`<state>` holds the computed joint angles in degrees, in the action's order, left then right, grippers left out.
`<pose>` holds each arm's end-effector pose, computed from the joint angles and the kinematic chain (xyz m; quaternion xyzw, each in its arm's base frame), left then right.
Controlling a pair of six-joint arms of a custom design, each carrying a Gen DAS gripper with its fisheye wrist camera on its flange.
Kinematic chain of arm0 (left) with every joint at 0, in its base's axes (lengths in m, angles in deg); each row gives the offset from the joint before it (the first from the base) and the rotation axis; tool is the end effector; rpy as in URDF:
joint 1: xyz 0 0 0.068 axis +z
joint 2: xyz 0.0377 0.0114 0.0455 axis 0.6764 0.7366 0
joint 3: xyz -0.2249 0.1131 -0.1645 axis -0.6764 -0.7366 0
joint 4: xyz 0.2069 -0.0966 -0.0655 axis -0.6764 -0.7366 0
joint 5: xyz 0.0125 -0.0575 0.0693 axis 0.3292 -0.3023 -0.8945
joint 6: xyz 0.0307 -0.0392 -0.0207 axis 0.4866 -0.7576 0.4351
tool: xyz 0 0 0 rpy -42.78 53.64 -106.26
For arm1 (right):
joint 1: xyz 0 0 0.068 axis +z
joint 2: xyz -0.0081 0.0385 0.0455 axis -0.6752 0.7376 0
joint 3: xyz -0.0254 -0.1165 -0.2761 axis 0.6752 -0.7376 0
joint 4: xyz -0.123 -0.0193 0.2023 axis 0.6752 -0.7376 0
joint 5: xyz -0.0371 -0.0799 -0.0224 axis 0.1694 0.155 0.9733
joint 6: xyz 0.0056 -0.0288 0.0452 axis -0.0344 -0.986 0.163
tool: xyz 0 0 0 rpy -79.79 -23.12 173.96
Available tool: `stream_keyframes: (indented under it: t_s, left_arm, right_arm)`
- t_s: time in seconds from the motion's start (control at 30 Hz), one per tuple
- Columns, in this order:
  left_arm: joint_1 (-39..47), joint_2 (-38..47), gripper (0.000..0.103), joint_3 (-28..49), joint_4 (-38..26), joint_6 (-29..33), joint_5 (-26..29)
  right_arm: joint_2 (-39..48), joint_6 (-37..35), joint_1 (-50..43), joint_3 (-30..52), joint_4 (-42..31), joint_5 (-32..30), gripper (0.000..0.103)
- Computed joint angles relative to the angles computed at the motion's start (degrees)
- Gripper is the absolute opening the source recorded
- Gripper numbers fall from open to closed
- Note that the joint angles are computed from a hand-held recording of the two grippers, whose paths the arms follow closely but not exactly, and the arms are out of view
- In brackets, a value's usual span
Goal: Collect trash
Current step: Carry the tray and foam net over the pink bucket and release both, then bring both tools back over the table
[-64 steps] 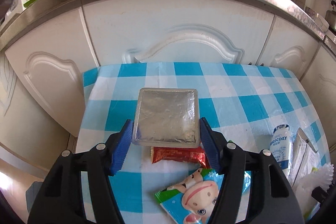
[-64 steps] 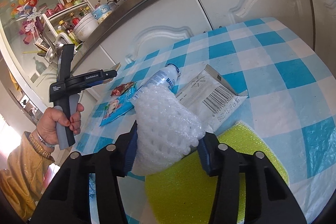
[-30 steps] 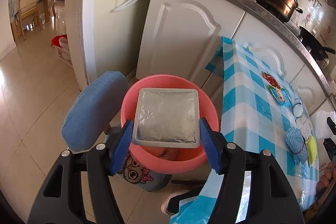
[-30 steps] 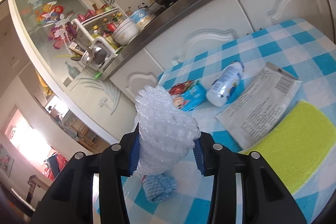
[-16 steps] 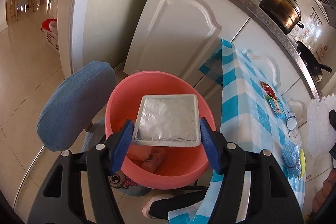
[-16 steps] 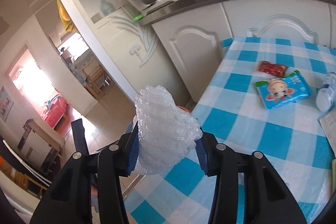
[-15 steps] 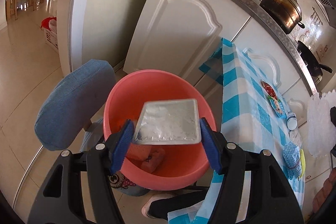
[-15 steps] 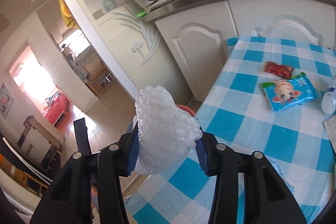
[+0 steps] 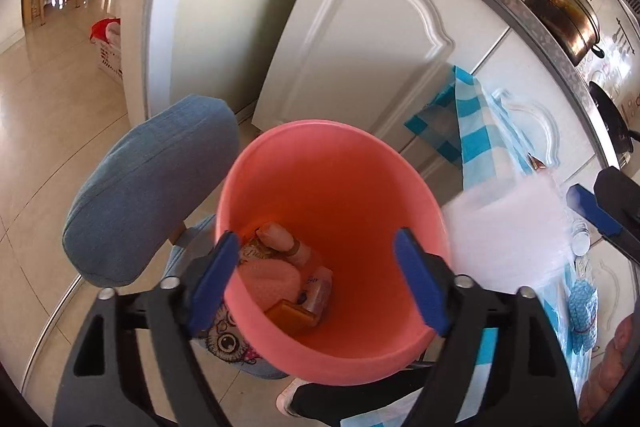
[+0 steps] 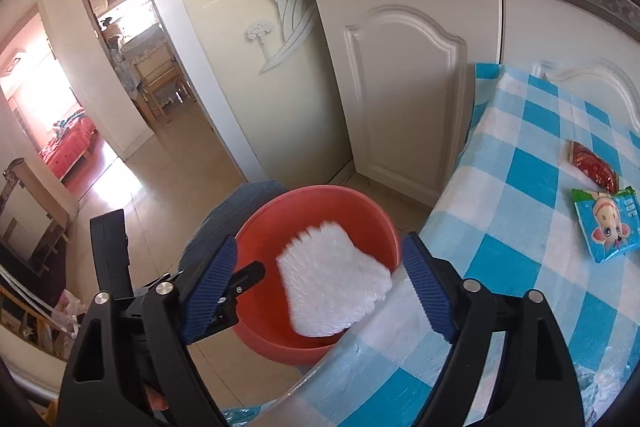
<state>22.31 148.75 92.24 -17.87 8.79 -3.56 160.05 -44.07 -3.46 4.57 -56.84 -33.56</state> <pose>0.2611 -0.1027 0.0812 -0.0025 0.9302 -0.2087 0.3019 0.2156 0.1658 0.1875 -0.0203 0.9219 0.1446 0.3588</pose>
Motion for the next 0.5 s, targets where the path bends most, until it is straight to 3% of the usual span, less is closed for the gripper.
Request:
stream_keyframes:
  t_s: [0.1,0.23,0.5]
  left_arm:
    - [1.0,-0.2,0.085,-2.4,1.4,0.8,-0.2]
    - [2.5,0.0,0.089,-7.5,8.0,0.2,0.5]
    - [4.8,-3.5,0.094,-16.0,18.2,-1.4,3.0]
  right_arm:
    - [-1.4,1.8,0.1,-2.3,1.3,1.1,0.088]
    - [-7.0,3.7,0.8,-6.7,2.0,4.5,0.089]
    - [-24.8,8.7,5.9,-16.1,-1.2,13.3,0.092]
